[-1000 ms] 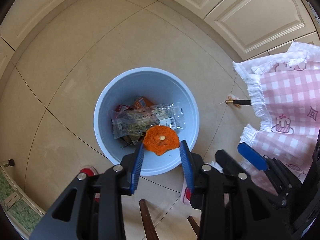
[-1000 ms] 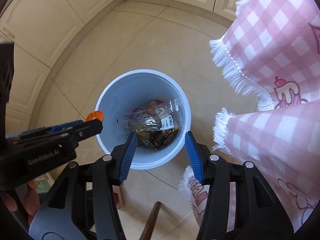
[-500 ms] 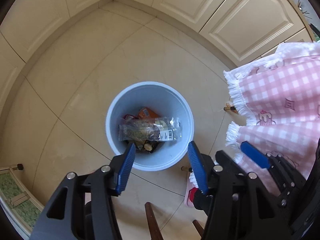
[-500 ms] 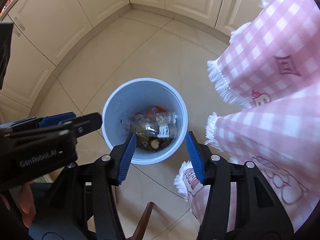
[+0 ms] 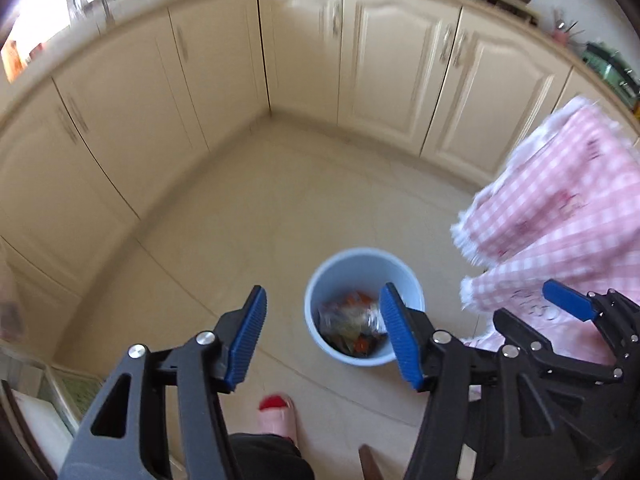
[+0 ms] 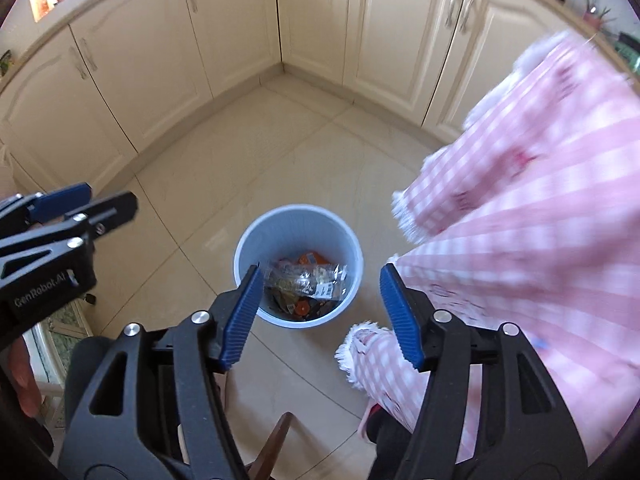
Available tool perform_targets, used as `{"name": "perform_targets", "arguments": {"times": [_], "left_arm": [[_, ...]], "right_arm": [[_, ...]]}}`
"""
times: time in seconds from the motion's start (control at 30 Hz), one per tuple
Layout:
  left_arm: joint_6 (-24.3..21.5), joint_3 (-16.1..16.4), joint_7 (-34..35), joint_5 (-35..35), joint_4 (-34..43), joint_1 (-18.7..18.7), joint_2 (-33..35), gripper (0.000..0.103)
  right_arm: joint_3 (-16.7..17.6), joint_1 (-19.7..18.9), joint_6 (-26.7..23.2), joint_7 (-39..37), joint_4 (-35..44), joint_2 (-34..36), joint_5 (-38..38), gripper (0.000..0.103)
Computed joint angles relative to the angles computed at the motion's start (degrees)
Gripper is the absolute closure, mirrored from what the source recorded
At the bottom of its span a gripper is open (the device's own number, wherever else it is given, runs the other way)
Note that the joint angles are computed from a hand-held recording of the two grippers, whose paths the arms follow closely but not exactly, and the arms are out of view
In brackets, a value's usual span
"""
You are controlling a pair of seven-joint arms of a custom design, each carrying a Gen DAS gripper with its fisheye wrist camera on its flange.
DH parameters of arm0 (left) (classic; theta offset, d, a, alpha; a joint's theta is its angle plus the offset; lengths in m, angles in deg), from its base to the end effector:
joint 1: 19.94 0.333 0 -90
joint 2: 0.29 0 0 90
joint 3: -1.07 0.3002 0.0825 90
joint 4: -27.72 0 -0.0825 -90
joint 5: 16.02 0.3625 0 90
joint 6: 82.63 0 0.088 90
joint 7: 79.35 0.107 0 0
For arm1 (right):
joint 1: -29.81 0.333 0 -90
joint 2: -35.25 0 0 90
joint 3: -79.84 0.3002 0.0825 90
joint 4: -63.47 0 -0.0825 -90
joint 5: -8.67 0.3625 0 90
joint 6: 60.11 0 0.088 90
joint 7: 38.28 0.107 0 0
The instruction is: Collect trash
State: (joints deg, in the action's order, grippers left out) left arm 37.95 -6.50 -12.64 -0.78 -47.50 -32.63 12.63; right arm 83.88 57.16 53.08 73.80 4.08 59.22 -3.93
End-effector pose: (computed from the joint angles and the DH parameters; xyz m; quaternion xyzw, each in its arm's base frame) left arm 0.6070 -0.1982 0.6606 -0.6730 0.6757 -0.2102 0.2152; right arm 0.5919 0.3294 0.6502 -0.7390 0.6157 -0.1711 0.2133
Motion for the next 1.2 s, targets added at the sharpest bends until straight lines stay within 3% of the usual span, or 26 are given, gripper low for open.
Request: {"name": "perform_targets", "arguments": {"times": [0.27,0.67,0.97,1.2], "left_arm": [[6.96,-2.67,-0.36,2.08,-5.88,0.03,-12.67,0.028],[11.43,-9.23,-0.99,2.39,-8.09,1.35,-25.7,0.017],[16.8,-16.3,-4.58,7.76,-7.64,4.79,-31.39,0.012],[16.64,-18.11,-5.29,5.65,-5.79,4.79,-32.5,0.011]], "right_arm": [[1.38,1.05,5.19,2.97,-12.9,-17.37,-7.73,0.035],[8.47,-5.02,7.27,12.13,-24.47,-38.88,-21.39,0.024],[13.12,-11.64,8.67,13.58,-26.77,-48.57,-25.19,0.017],[15.79,-15.59,9.66,13.6,-27.63,-52.96,-24.88,0.015]]}}
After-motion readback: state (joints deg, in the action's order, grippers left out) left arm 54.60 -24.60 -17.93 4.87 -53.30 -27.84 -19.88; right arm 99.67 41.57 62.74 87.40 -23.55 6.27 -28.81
